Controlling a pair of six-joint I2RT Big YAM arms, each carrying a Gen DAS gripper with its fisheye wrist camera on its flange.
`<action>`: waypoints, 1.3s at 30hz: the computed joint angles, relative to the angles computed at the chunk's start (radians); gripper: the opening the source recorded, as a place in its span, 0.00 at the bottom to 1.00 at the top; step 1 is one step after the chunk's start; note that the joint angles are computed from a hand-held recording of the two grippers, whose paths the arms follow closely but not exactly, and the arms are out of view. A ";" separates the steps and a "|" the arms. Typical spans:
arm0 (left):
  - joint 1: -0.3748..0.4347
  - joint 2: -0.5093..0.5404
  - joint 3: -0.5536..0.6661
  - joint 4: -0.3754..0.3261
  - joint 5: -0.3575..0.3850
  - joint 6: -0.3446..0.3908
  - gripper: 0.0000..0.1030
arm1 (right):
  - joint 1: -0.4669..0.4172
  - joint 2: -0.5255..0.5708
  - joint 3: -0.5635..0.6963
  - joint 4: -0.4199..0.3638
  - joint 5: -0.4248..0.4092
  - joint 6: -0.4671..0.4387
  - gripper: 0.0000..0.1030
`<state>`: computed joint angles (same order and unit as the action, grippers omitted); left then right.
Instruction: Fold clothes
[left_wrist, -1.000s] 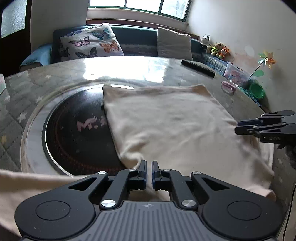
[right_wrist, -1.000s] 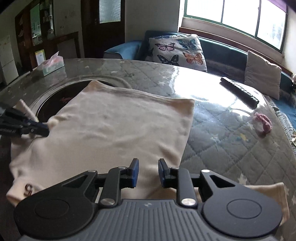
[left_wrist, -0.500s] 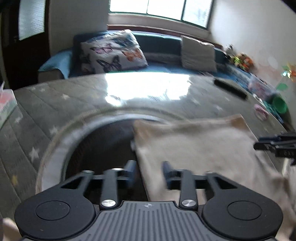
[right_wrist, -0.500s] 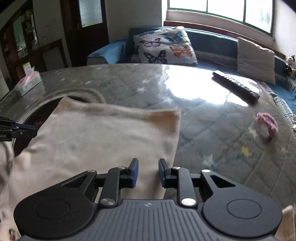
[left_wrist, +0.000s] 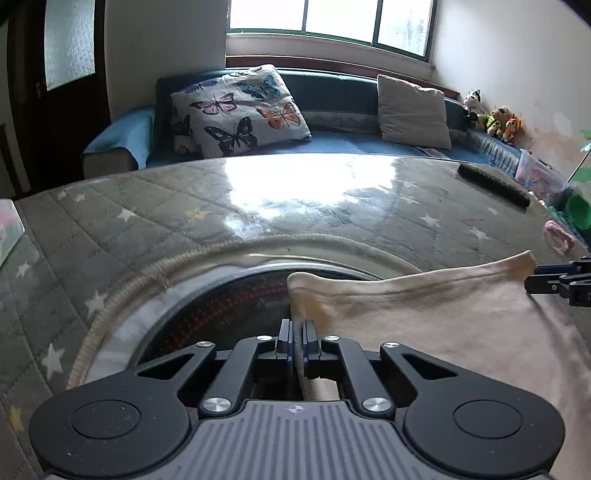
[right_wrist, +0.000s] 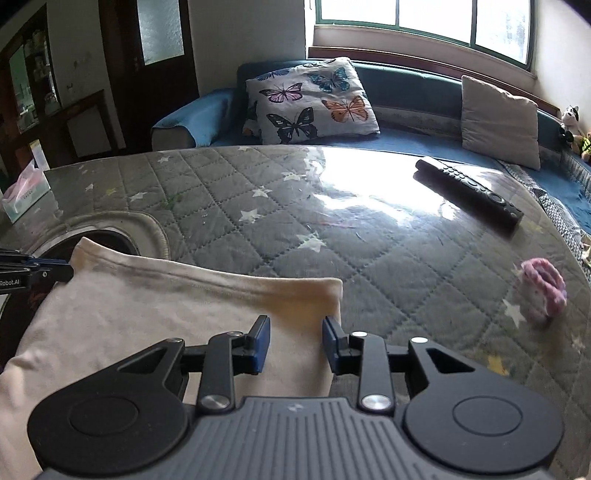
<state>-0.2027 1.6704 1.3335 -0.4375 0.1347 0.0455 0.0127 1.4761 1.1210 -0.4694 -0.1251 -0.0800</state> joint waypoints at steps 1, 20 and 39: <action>-0.001 0.004 0.005 0.001 -0.005 0.000 0.05 | 0.000 0.006 0.003 0.004 0.002 0.000 0.30; 0.109 -0.251 -0.196 -0.006 0.015 -0.044 0.41 | 0.076 -0.176 -0.099 -0.062 -0.011 -0.086 0.38; 0.364 -0.556 -0.514 -0.023 -0.003 -0.208 0.46 | 0.497 -0.353 -0.311 -0.006 0.048 -0.056 0.53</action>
